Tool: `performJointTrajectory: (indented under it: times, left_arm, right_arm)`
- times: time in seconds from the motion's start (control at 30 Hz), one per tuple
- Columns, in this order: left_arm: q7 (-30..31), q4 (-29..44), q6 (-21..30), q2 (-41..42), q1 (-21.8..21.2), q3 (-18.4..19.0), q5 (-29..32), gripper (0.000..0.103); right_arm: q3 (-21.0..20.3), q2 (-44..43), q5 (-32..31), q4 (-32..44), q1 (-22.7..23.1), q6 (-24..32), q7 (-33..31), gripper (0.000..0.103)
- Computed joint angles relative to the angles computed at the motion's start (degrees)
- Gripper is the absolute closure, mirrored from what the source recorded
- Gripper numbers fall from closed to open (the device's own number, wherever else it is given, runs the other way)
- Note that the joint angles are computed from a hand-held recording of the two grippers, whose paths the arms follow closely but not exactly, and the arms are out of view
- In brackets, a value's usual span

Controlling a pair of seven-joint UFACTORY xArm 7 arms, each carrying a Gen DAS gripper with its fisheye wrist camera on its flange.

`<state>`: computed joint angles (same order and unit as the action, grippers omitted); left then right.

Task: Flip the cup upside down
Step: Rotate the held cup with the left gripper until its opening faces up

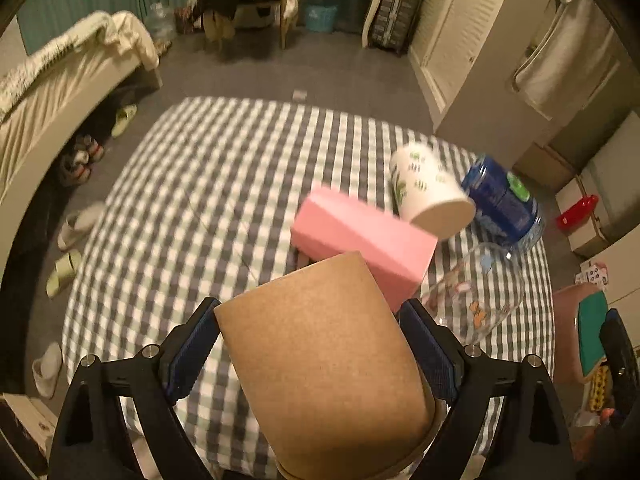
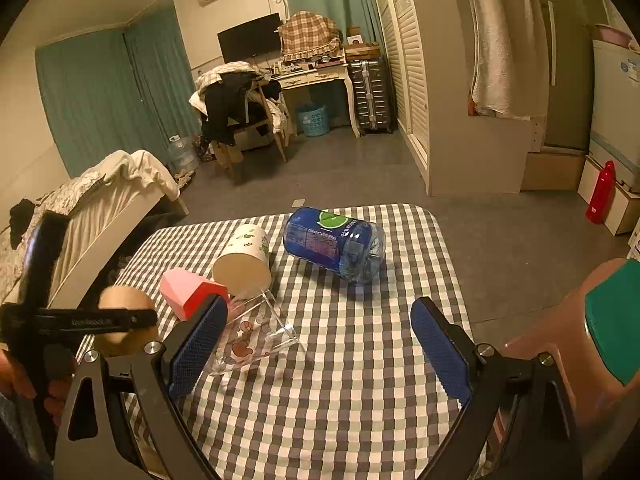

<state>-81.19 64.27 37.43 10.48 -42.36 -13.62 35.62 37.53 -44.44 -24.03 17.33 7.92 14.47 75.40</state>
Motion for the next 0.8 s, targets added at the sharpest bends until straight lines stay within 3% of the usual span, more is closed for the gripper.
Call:
performJointTrajectory:
  times: [0.07, 0.2, 0.27, 0.5, 0.67, 0.8]
  left_arm:
    - [-2.71, 0.39, 1.67, -0.12, -0.88, 0.75, 4.94, 0.011]
    - [-8.21, 3.45, 12.08, 2.17, -4.09, 1.33, 18.15, 0.011]
    - [-10.56, 4.03, 14.73, 3.71, -5.23, 1.35, 22.73, 0.011]
    - [-23.35, 1.11, 17.84, 6.19, -8.49, 1.35, 35.71, 0.012]
    - [-24.88, -1.31, 19.06, 4.36, -8.82, -0.28, 36.4, 0.012]
    - [-27.9, -5.74, 11.04, 1.28, -6.51, -1.54, 34.87, 0.017]
  right_arm:
    - [-0.19, 0.15, -0.09, 0.07, -0.02, 0.05, -0.2, 0.01]
    - [-0.38, 0.36, -0.09, 0.26, 0.02, 0.78, -0.29, 0.01]
    - [-0.61, 0.63, -0.28, 0.22, -0.06, 0.82, -0.52, 0.01]
    - [-0.32, 2.48, -1.08, 1.13, -0.79, 1.32, -0.37, 0.01]
    - [0.45, 3.75, -2.12, 1.91, -1.8, 0.54, 0.23, 0.01]
    - [0.97, 4.16, -2.65, 2.33, -2.15, 0.5, 0.85, 0.01]
